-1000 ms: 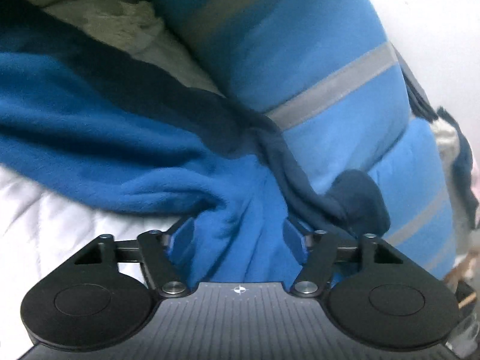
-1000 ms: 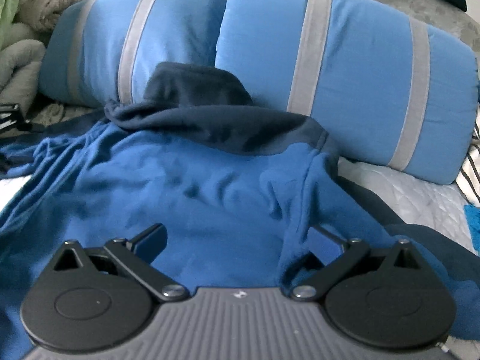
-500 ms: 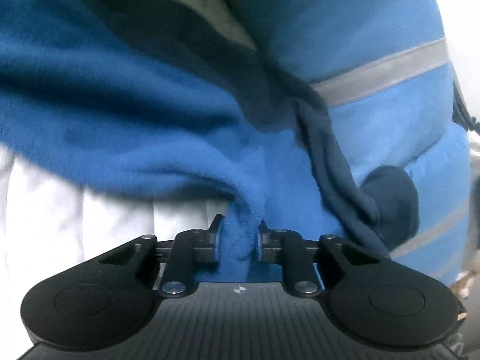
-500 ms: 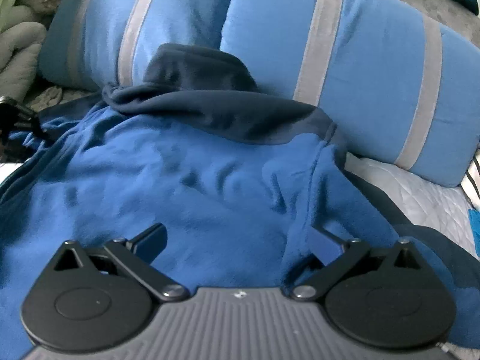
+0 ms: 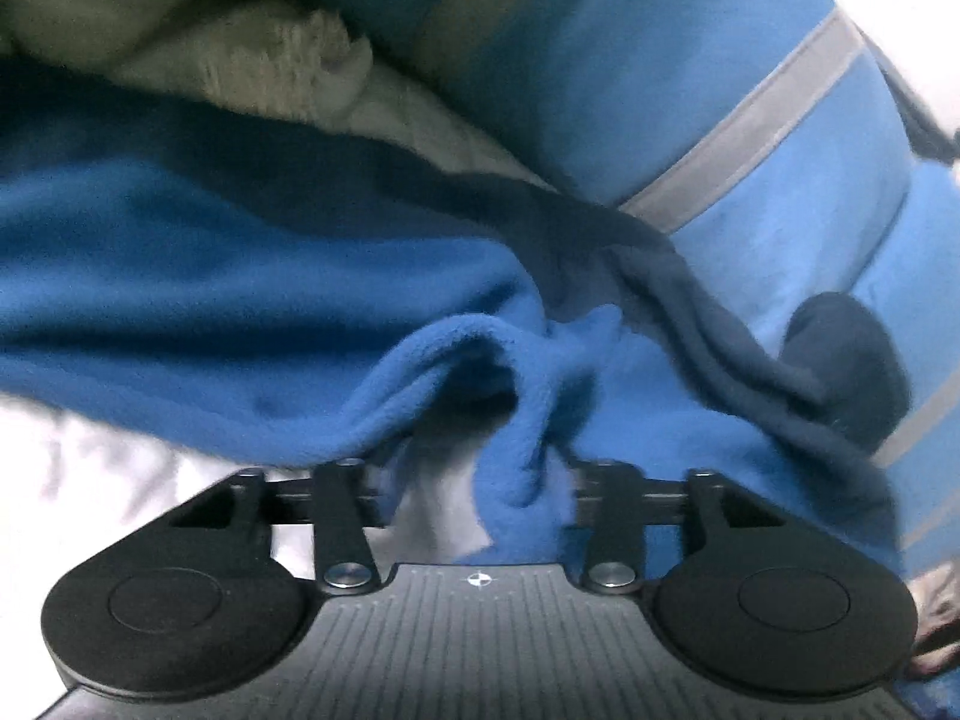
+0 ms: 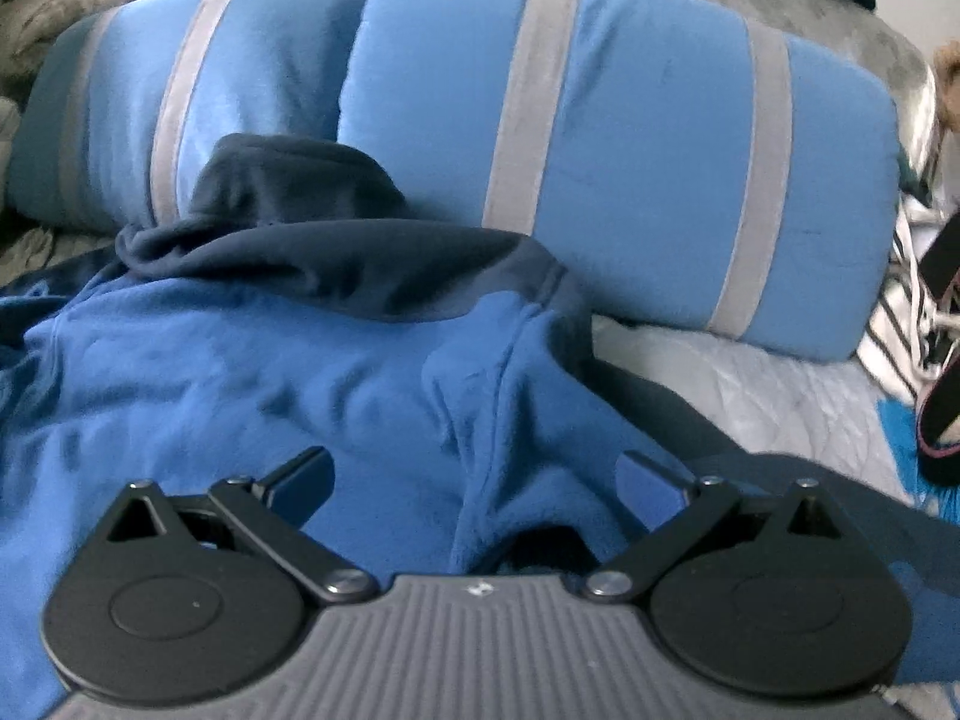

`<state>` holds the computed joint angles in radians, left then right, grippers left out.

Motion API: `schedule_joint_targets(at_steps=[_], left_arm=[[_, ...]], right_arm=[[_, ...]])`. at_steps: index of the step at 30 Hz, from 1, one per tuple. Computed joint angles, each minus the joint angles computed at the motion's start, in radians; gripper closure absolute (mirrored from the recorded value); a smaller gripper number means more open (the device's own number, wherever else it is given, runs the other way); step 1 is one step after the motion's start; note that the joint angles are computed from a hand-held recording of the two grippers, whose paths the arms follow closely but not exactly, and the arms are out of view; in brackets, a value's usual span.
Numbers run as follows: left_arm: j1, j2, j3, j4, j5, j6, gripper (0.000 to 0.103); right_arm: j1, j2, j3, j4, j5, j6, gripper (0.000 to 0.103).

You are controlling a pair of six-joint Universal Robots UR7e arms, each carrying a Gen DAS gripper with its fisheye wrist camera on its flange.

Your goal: Fold clothes

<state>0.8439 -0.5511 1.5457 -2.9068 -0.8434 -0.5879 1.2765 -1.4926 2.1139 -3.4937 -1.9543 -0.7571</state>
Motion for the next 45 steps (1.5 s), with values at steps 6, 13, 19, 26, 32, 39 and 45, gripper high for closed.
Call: schedule_joint_targets(at_steps=[6, 13, 19, 26, 32, 39, 45], left_arm=[[-0.058, -0.048, 0.043, 0.014, 0.036, -0.033, 0.044], [-0.145, -0.114, 0.119, -0.049, 0.074, 0.03, 0.037], [-0.247, -0.055, 0.168, -0.371, 0.415, 0.408, 0.029], [-0.365, -0.179, 0.318, -0.288, 0.468, 0.296, 0.028], [-0.47, -0.272, 0.347, -0.075, 0.361, 0.18, 0.028], [-0.513, -0.266, 0.294, -0.103, 0.195, 0.273, 0.027], [-0.389, -0.105, 0.142, -0.142, 0.026, 0.378, 0.027]], right_arm=[[0.01, 0.0, 0.007, -0.03, 0.014, -0.035, 0.0], [0.014, -0.04, 0.016, 0.026, 0.063, 0.026, 0.0], [0.031, -0.058, 0.037, -0.023, 0.084, 0.006, 0.0], [0.027, -0.104, 0.05, -0.125, 0.177, -0.007, 0.0], [-0.042, -0.18, 0.05, -0.199, 0.266, 0.132, 0.0], [-0.116, -0.196, 0.027, -0.329, 0.203, 0.274, 0.0], [-0.109, -0.121, -0.009, -0.391, 0.121, 0.137, 0.0]])
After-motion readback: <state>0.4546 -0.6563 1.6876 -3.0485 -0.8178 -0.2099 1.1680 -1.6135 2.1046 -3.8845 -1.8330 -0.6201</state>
